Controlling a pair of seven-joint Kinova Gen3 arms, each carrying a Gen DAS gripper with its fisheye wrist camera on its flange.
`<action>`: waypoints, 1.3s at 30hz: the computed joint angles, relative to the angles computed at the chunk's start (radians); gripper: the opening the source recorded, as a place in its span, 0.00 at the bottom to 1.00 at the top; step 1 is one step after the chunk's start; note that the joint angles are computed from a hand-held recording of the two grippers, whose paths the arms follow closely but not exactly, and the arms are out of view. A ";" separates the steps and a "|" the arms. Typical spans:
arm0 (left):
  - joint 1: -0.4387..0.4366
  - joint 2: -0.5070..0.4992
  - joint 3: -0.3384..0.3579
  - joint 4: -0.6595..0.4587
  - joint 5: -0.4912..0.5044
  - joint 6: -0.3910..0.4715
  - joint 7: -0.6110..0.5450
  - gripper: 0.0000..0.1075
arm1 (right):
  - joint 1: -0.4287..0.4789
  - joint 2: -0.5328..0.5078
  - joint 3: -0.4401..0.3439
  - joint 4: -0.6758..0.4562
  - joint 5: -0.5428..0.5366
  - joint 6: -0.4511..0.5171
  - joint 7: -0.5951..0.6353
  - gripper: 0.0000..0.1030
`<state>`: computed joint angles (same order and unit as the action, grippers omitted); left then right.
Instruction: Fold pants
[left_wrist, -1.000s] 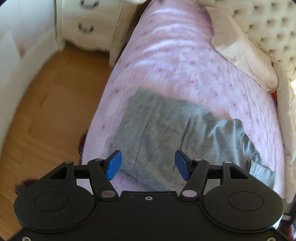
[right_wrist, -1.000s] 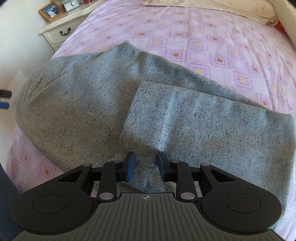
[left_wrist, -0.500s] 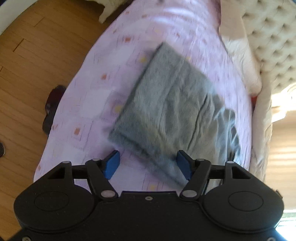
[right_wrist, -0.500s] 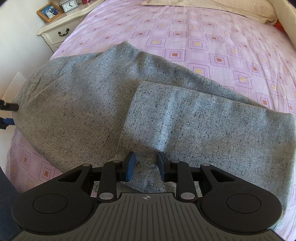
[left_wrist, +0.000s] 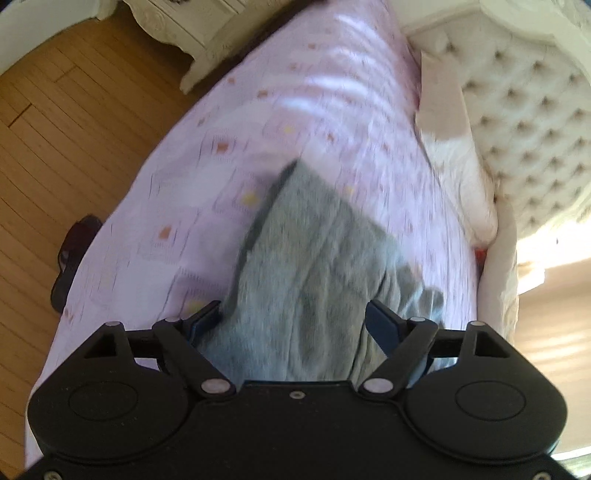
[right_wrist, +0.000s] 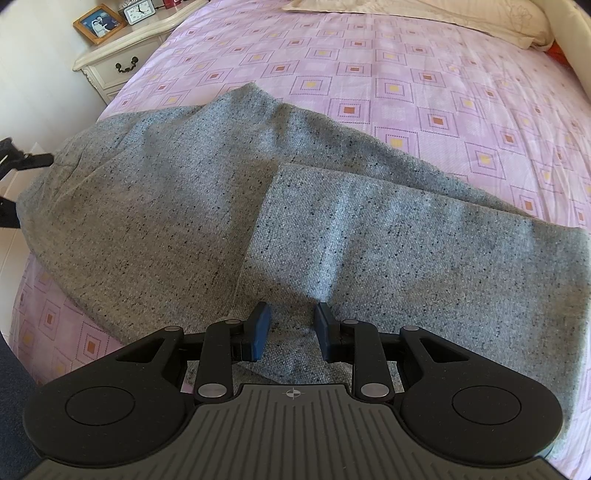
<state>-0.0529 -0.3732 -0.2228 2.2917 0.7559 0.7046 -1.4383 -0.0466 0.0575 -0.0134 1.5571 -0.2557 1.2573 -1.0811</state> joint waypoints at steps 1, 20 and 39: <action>-0.003 0.007 0.017 -0.003 -0.003 -0.022 0.018 0.77 | 0.001 0.001 0.001 -0.002 -0.002 0.002 -0.001 0.26; 0.013 0.080 0.294 -0.361 -0.499 0.205 0.508 0.17 | 0.019 0.016 0.011 -0.024 -0.038 0.031 -0.025 0.26; 0.418 0.578 0.771 -1.156 -1.163 0.456 0.796 0.21 | 0.160 -0.021 0.088 -0.047 -0.071 -0.140 -0.303 0.26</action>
<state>0.3652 0.2051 0.5477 1.1356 -0.4070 1.1606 -0.6423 0.1136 0.0363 0.0750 1.5103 -0.3272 1.1174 -1.3841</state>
